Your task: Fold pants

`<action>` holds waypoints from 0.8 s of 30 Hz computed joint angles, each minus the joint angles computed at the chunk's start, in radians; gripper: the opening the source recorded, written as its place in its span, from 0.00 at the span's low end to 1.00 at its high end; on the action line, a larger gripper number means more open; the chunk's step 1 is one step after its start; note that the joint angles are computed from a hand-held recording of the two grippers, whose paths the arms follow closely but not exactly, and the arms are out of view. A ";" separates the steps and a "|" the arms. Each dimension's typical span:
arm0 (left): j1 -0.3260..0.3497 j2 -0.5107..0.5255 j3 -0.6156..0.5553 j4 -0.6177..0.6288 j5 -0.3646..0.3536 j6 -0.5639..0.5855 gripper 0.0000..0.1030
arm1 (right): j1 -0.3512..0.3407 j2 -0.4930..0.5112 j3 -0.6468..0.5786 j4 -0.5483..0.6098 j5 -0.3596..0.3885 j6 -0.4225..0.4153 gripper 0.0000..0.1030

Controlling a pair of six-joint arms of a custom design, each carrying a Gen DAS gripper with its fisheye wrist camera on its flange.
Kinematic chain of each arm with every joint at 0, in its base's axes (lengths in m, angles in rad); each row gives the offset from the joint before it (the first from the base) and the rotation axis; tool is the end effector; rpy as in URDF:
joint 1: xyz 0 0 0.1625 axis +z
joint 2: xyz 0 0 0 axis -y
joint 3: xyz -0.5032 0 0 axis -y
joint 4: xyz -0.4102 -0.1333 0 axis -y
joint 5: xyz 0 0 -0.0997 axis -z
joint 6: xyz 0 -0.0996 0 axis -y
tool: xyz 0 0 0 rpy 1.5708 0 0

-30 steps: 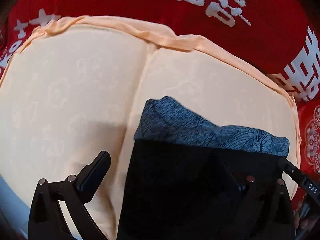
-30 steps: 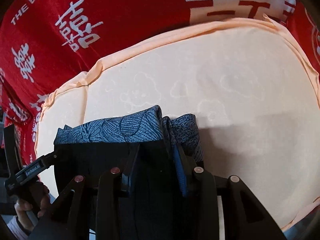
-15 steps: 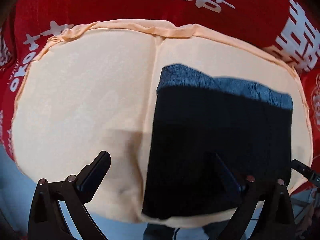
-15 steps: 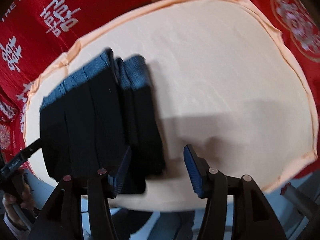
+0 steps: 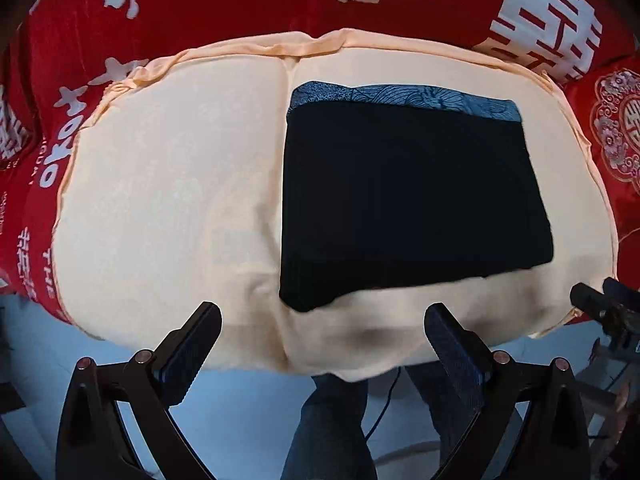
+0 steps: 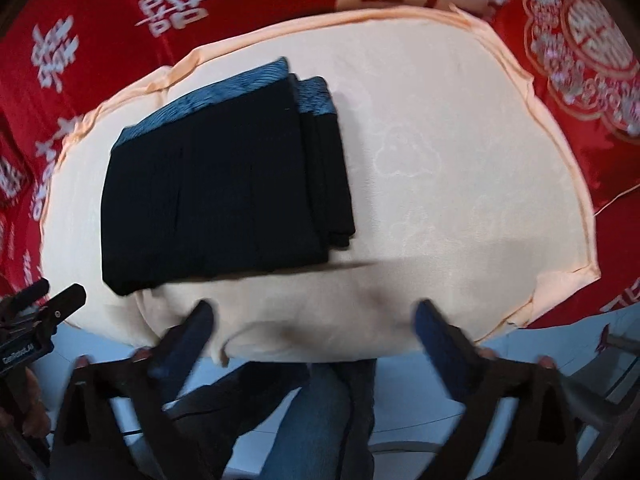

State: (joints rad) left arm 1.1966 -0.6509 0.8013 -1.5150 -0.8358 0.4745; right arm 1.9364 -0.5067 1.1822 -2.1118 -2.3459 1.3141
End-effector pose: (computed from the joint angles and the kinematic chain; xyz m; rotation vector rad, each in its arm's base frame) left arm -0.1385 -0.9000 0.3132 1.0762 2.1496 0.2946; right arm 0.3631 -0.7705 0.0663 -1.0608 -2.2144 0.6356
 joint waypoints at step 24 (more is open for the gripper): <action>-0.050 -0.034 -0.011 0.047 0.051 -0.055 0.99 | 0.033 0.045 -0.225 0.234 0.057 0.070 1.00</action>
State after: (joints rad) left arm 1.1467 -0.6850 0.7902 -1.4678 -0.7849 0.4198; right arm 1.9698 -0.4618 0.9568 -1.8781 -2.2890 1.3842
